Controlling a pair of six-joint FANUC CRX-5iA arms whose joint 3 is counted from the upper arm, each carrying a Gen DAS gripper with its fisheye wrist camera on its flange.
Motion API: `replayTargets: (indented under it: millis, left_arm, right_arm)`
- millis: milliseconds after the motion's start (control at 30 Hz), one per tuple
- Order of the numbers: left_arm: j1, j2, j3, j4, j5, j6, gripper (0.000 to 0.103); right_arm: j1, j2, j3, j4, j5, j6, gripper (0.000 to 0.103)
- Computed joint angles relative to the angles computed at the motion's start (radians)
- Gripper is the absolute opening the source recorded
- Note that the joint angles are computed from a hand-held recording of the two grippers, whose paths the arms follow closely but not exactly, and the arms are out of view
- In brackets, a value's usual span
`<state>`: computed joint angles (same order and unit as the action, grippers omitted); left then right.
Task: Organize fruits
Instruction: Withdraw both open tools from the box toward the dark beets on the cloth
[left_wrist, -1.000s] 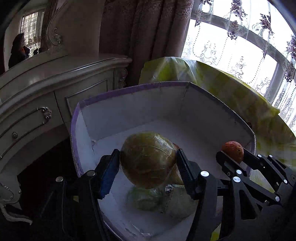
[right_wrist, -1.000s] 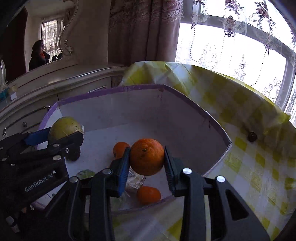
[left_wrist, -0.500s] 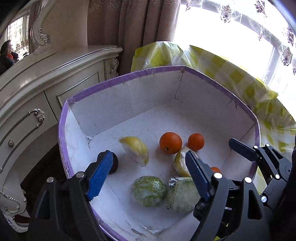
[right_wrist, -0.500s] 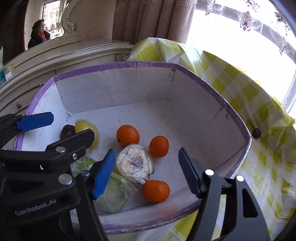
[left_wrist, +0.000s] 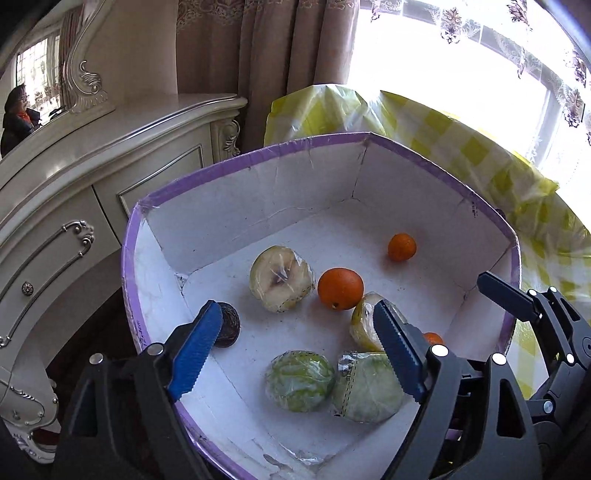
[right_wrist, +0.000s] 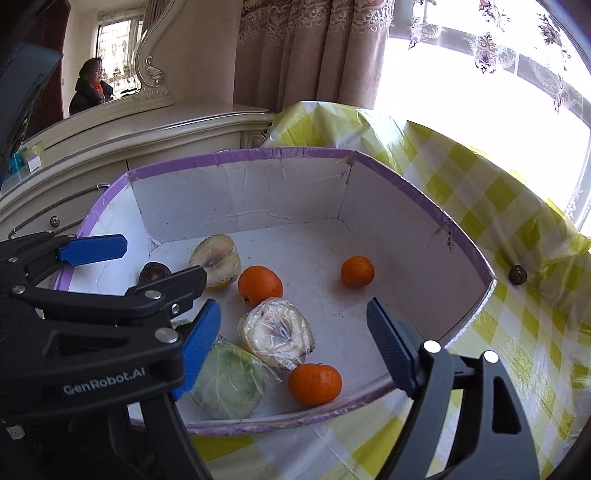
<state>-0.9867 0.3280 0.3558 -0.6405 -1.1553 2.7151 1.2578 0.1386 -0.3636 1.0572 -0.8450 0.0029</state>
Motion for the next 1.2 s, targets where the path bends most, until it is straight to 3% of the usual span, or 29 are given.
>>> replayTargets:
  millis: [67,133,300,400,533,667,767,867,967,1067,1133,1200]
  left_arm:
    - [-0.059,0.021,0.051,-0.121,-0.106,0.091,0.089]
    - [-0.114,0.021,0.066,-0.229,-0.141,0.145,0.089]
    - [-0.253,0.031,0.084,-0.469,-0.133,0.210,0.092]
    - [-0.302,0.052,0.098,-0.530,-0.054,0.180,0.092]
    - [-0.308,0.092,0.135,-0.492,0.110,0.091,0.092]
    - [-0.253,0.173,0.218,-0.325,0.249,-0.052,0.092]
    - [-0.203,0.240,0.292,-0.173,0.296,-0.157,0.092]
    - [-0.179,0.319,0.388,-0.092,0.294,-0.232,0.092]
    - [-0.175,0.437,0.552,-0.058,0.234,-0.328,0.092]
    - [-0.190,0.563,0.733,-0.103,0.171,-0.398,0.092]
    - [-0.206,0.637,0.836,-0.175,0.158,-0.408,0.092]
    - [-0.198,0.723,0.974,-0.166,0.120,-0.440,0.092]
  right_arm:
    - [-0.008,-0.031,-0.048,0.069,0.023,-0.074,0.083]
    - [-0.011,-0.063,-0.097,0.148,0.017,-0.152,0.083]
    - [-0.013,-0.182,-0.263,0.340,-0.061,-0.432,0.091]
    - [-0.010,-0.261,-0.361,0.369,-0.131,-0.576,0.093]
    - [0.022,-0.338,-0.451,0.281,-0.252,-0.666,0.093]
    - [0.042,-0.411,-0.543,0.208,-0.347,-0.750,0.093]
    - [0.061,-0.466,-0.601,0.138,-0.402,-0.805,0.093]
    - [0.068,-0.529,-0.657,0.092,-0.421,-0.867,0.093]
    - [0.076,-0.562,-0.683,0.038,-0.445,-0.889,0.093]
    - [0.072,-0.589,-0.699,-0.001,-0.452,-0.912,0.092]
    - [0.084,-0.571,-0.676,-0.064,-0.511,-0.910,0.092]
    - [0.075,-0.587,-0.680,-0.087,-0.524,-0.923,0.092]
